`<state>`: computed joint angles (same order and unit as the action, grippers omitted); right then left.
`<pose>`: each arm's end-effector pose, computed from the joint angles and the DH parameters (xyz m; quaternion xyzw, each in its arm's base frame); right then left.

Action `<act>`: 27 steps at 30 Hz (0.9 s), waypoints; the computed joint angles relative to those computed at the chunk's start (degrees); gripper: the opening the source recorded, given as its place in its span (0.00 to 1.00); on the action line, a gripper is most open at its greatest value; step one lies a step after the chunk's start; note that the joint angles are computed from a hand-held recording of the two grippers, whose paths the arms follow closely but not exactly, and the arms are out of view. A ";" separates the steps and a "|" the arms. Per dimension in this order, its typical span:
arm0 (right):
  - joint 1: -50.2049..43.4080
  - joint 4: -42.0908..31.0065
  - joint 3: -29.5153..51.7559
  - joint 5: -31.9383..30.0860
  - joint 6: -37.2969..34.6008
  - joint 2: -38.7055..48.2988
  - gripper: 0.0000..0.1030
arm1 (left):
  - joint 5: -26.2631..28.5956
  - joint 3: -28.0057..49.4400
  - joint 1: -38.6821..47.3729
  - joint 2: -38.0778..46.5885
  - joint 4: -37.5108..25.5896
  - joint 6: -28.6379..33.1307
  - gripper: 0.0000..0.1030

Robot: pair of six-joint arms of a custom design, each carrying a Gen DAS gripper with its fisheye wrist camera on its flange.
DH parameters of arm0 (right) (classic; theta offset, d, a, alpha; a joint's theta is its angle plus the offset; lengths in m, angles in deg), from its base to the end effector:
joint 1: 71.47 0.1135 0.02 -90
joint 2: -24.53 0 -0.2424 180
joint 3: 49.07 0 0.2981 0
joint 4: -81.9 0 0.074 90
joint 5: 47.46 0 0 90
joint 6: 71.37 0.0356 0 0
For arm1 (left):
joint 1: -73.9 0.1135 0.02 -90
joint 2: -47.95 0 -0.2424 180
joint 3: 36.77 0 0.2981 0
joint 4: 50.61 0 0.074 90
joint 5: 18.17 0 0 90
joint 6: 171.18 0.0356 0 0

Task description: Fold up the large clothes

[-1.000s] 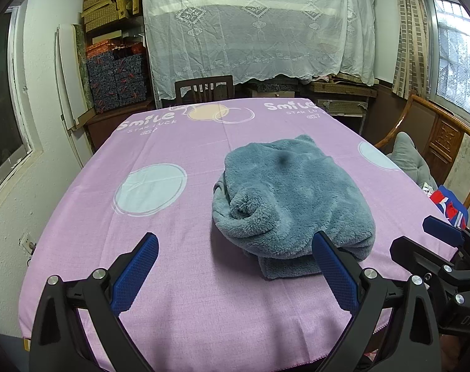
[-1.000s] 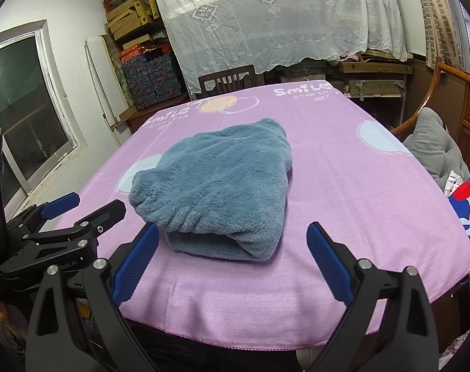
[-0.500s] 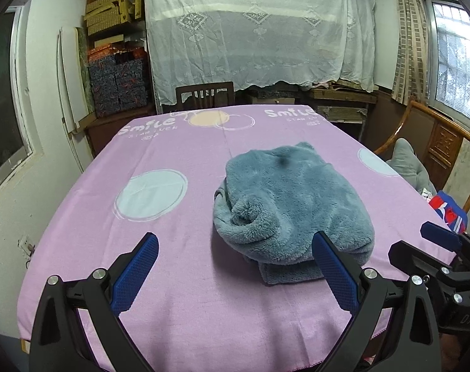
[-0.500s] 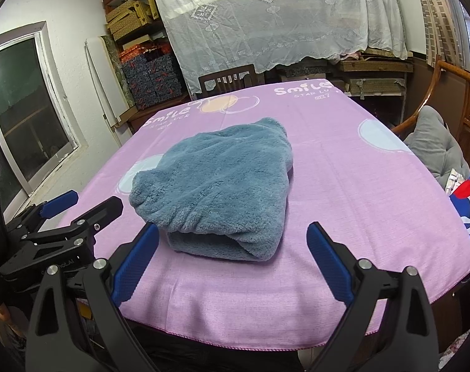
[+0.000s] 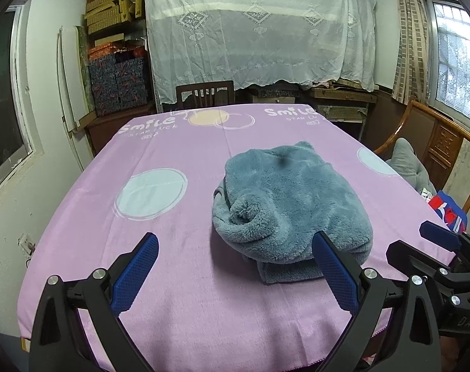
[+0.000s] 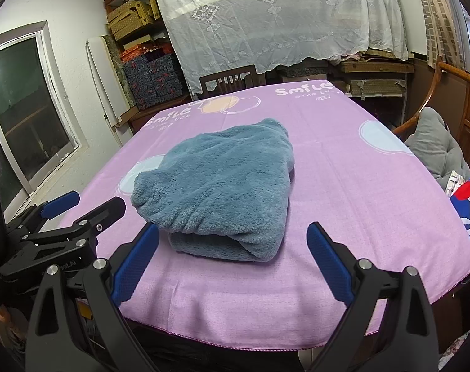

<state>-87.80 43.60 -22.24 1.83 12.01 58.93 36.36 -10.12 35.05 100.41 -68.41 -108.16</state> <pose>0.1848 -0.0300 0.1387 -0.0567 0.8768 0.2458 0.4093 0.1806 -0.1189 0.1049 -0.0288 0.8832 0.0312 0.4671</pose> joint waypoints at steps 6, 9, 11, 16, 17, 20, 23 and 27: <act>-0.12 0.01 0.08 -0.13 -0.18 0.22 0.91 | -0.11 0.05 -0.12 0.31 0.10 0.20 0.97; -0.19 0.02 0.14 -0.25 -0.24 0.28 0.91 | -0.53 0.18 -0.33 0.76 0.30 0.14 0.97; -0.19 -0.03 0.17 -0.21 -0.21 0.33 0.91 | -0.73 0.31 -0.50 1.21 0.45 -0.04 0.97; -0.06 -0.52 0.02 -0.16 -0.18 -0.26 0.91 | -0.73 0.25 -0.53 1.32 0.49 -0.13 0.97; 0.12 -0.76 -0.11 -0.04 -0.04 -0.72 0.91 | -0.75 0.25 -0.51 1.30 0.50 -0.05 0.97; 0.05 -0.79 -0.08 -0.09 -0.08 -0.67 0.91 | -0.85 0.24 -0.61 1.40 0.55 0.00 0.97; 0.04 -0.96 -0.13 -0.08 -0.08 -0.86 0.91 | -1.02 0.25 -0.66 1.85 0.87 -0.02 0.97; 0.01 -0.97 -0.10 -0.13 -0.07 -0.81 0.91 | -1.00 0.32 -0.66 1.91 0.87 -0.03 0.97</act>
<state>-87.79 42.63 -22.34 1.70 11.94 58.13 35.36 -9.80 34.39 102.32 -67.54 -108.19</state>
